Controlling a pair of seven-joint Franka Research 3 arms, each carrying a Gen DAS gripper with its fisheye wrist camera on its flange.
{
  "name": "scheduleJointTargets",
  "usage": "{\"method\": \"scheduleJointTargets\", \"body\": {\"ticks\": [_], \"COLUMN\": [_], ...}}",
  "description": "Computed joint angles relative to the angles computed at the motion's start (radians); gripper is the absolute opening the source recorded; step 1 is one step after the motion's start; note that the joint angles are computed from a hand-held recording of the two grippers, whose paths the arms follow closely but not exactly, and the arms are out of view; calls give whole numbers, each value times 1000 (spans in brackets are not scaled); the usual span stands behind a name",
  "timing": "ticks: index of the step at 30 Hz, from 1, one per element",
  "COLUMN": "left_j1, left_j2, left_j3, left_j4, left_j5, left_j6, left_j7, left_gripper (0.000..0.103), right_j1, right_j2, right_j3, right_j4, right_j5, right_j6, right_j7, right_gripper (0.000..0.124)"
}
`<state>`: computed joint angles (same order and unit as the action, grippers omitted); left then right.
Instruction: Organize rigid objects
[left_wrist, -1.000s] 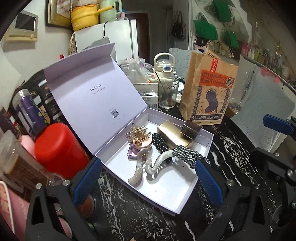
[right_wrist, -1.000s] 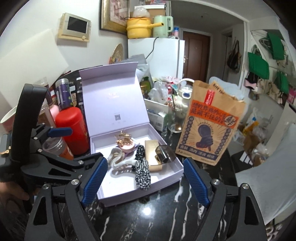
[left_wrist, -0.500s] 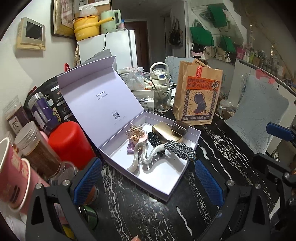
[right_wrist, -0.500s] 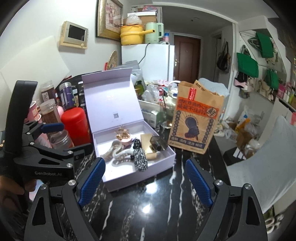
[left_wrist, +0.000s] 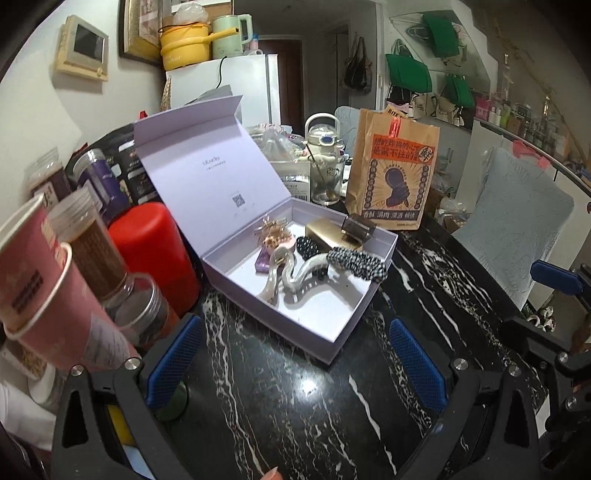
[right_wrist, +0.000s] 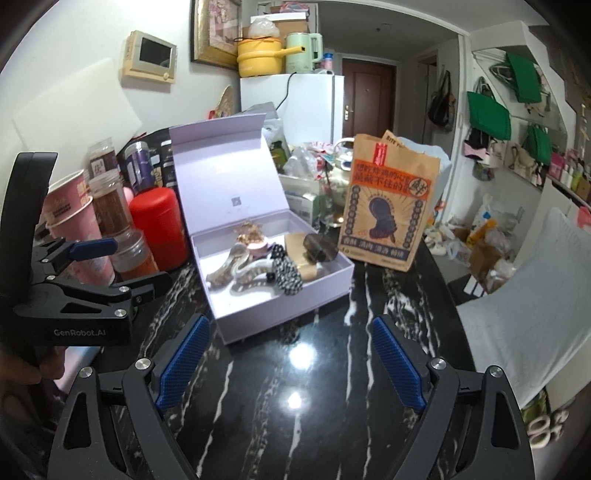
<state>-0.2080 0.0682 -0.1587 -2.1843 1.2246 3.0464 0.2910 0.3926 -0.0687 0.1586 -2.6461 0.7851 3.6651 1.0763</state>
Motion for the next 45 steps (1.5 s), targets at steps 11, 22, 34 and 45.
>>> {"method": "scheduleJointTargets", "body": {"ticks": [11, 22, 34, 45], "left_j1": [9, 1, -4, -16], "left_j2": [-16, -11, -2, 1], "left_j3": [-5, -11, -9, -7], "left_j4": [-40, -41, -40, -46], "left_j5": [15, -35, -94, -153], "left_j6": [7, -10, -8, -4], "left_j7": [-29, 21, 87, 154], "left_gripper": [103, 103, 103, 103], "right_j1": [8, 6, 1, 2], "right_j2": [29, 43, 44, 58], "right_j3": [-7, -15, -20, -23], "right_j4": [-12, -1, -4, 8], "right_j5": [-37, -18, -31, -21], "right_j6": [-14, -21, -25, -24], "right_j7": [52, 45, 55, 42], "right_gripper": [90, 90, 90, 90]}}
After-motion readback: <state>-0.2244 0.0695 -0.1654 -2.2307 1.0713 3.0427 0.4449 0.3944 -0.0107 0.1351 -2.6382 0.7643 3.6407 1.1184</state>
